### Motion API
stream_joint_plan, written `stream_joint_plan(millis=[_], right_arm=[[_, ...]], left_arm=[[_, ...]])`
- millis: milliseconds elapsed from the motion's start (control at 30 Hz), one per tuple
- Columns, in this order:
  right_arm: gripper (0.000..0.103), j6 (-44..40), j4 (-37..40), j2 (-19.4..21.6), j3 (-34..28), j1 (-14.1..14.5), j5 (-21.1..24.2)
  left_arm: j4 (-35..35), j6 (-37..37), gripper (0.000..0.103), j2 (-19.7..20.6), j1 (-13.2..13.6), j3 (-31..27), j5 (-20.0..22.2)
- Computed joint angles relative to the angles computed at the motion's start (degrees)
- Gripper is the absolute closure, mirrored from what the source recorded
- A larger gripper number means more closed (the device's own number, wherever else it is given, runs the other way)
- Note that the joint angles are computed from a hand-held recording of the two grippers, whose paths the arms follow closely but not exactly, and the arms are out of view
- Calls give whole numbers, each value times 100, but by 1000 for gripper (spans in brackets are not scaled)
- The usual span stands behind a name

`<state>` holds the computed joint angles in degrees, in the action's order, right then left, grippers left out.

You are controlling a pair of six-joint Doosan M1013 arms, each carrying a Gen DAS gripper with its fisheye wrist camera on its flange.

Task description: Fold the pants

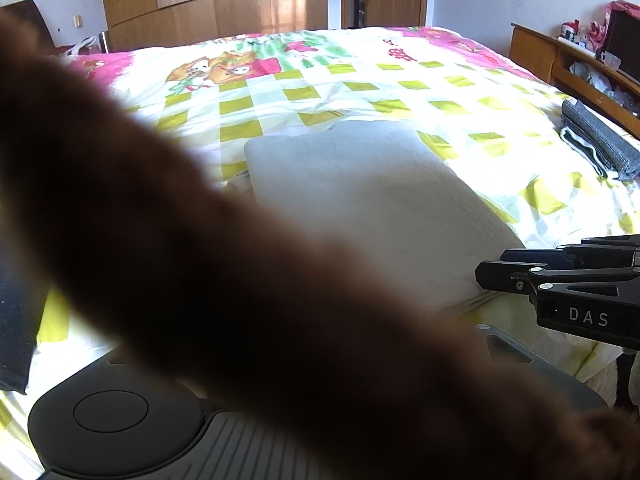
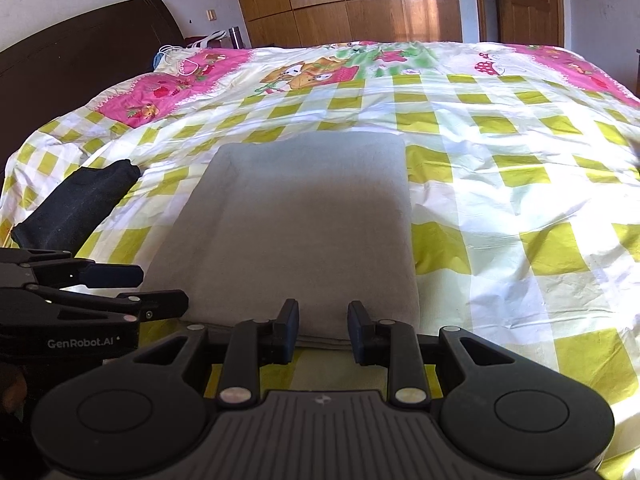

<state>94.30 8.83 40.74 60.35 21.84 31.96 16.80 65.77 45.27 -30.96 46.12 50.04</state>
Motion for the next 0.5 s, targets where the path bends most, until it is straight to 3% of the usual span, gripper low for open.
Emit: stream_joint_plan(millis=[133, 500], right_arm=[[62, 34, -88, -43, 74, 9, -158], [62, -62, 86, 26, 13, -19, -39]], left_arm=[[-42, 17, 47, 20, 5, -8, 85], [-328, 214, 45, 135, 33, -126, 390]])
